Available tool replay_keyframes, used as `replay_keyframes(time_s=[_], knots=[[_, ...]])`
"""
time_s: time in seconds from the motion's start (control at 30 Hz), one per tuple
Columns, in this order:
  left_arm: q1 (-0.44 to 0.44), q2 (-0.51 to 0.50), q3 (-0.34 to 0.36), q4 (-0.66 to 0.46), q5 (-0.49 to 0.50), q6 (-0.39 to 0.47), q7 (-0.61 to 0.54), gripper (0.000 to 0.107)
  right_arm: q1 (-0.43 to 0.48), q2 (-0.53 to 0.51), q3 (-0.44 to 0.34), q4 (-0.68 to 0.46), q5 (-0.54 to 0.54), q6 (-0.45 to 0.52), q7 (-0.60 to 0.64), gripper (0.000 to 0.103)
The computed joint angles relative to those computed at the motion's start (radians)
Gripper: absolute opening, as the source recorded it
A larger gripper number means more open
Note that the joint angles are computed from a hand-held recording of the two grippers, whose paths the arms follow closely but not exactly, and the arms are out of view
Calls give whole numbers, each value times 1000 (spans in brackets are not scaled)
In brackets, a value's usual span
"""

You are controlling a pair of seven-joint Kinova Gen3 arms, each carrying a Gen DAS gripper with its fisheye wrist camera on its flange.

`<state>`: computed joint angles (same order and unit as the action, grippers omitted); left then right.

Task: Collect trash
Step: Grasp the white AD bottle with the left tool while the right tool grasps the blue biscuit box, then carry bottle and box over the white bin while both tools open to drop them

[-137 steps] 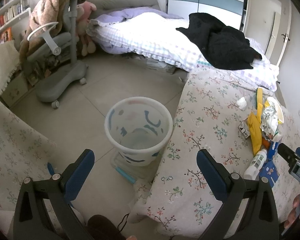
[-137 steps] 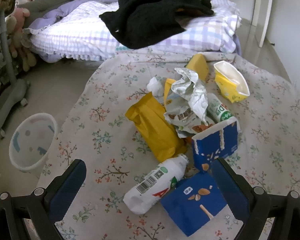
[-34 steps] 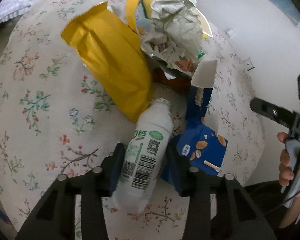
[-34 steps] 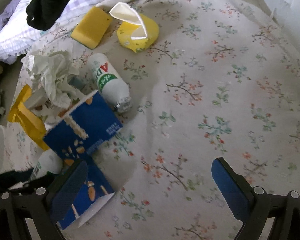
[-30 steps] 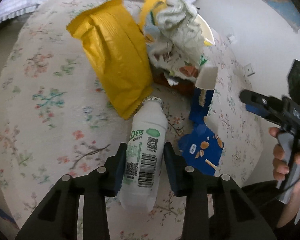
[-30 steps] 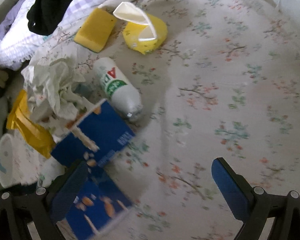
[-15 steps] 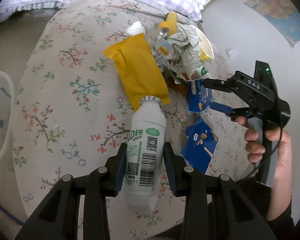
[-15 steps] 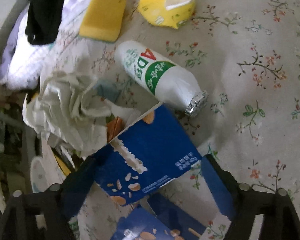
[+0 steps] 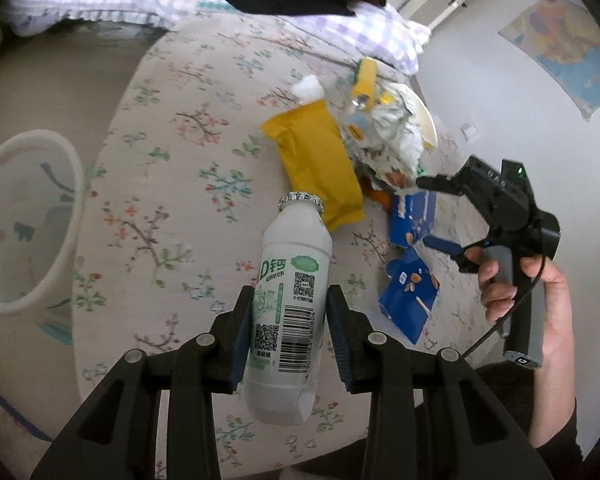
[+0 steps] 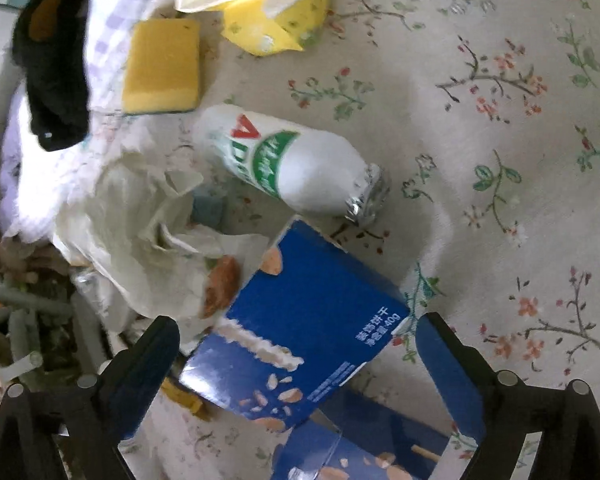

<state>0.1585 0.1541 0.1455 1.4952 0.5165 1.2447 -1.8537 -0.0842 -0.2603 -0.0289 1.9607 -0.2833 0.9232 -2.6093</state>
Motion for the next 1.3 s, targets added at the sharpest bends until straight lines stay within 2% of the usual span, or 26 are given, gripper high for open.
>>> replay_keyframes(time_s=[0.17,0.23,0.3,0.4,0.53,0.77,0.87,1.03,1.3], knots=[[-27,-17,-19,11,7,-4,-11,38,-2,57,-59,-43,88,23,-101,97],[-40,-25,-27,16,10,-2,-15,38,-11,67,-74,-59,127,40,-138,88],[-57,-33,-37,22,17,1,-22,38,-21,64,-72,-59,137,36,-151,85],[-86,-46,-54,27,29,8,-32,38,-32,52,-66,-60,136,30,-158,74],[-131,-61,-83,16,35,19,-34,37,-46,38,-95,-97,183,70,-177,67],[-209,-64,-127,-25,-3,32,-14,37,-84,36,-153,-158,265,91,-230,65],[-242,-63,-141,-29,-8,16,-16,37,-110,60,-205,-223,338,120,-277,65],[-312,-49,-168,7,38,-35,-43,37,-202,164,-267,-384,475,163,-316,65],[-363,27,-153,2,53,-71,-60,37,-378,438,-242,-651,527,144,-211,65]])
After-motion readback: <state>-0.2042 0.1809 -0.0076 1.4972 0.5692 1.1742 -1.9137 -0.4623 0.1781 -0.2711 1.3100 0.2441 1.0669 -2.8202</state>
